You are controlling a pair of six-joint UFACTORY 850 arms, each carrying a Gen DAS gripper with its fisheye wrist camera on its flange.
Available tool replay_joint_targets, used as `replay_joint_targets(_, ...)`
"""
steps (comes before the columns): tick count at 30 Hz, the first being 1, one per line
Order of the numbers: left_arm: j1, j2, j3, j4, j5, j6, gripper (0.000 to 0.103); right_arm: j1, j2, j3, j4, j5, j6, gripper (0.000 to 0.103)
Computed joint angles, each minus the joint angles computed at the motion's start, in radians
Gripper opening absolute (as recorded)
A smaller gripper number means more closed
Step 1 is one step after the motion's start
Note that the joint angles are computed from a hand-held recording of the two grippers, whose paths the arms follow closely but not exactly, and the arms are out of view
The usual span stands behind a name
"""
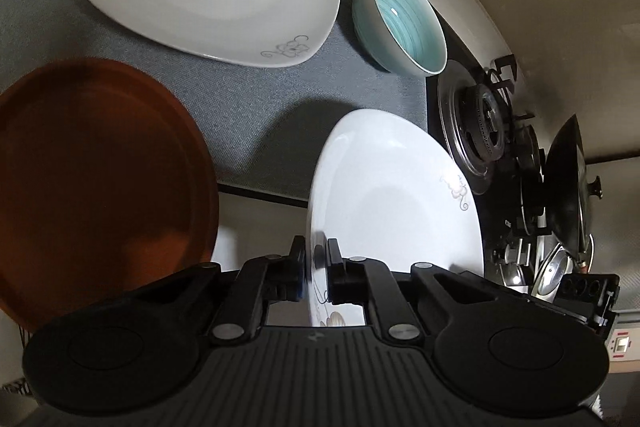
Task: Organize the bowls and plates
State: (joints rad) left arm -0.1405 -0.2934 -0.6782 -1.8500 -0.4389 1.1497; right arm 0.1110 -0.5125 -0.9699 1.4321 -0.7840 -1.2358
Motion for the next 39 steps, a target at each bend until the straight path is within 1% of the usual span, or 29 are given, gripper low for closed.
replay_joint_targets(5, 0.004, 0.033, 0.006, 0.014, 0.015, -0.025, 0.01, 0.009, 0.007, -0.011, 0.015, -0.006, 0.001, 0.009)
replay_joint_targets(8, 0.02, 0.059, 0.014, 0.021, 0.026, -0.032, 0.01, 0.026, -0.002, -0.03, 0.03, -0.011, -0.005, 0.009)
replay_joint_targets(13, 0.072, 0.104, 0.036, 0.073, 0.033, -0.056, 0.01, 0.07, -0.027, -0.072, 0.057, -0.007, -0.003, 0.009)
replay_joint_targets(19, 0.159, 0.119, 0.037, 0.164, 0.017, -0.096, 0.01, 0.137, -0.067, -0.147, 0.079, 0.02, 0.019, 0.009)
replay_joint_targets(24, 0.238, 0.106, 0.01, 0.242, -0.008, -0.096, 0.011, 0.184, -0.111, -0.224, 0.1, 0.048, 0.048, 0.009)
replay_joint_targets(27, 0.285, 0.086, -0.01, 0.294, -0.037, -0.112, 0.01, 0.207, -0.139, -0.265, 0.118, 0.068, 0.062, 0.009)
replay_joint_targets(36, 0.375, -0.001, -0.102, 0.455, -0.087, -0.181, 0.011, 0.278, -0.209, -0.367, 0.137, 0.156, 0.124, 0.009)
replay_joint_targets(39, 0.39, -0.039, -0.144, 0.493, -0.094, -0.207, 0.011, 0.294, -0.235, -0.408, 0.106, 0.18, 0.164, 0.009)
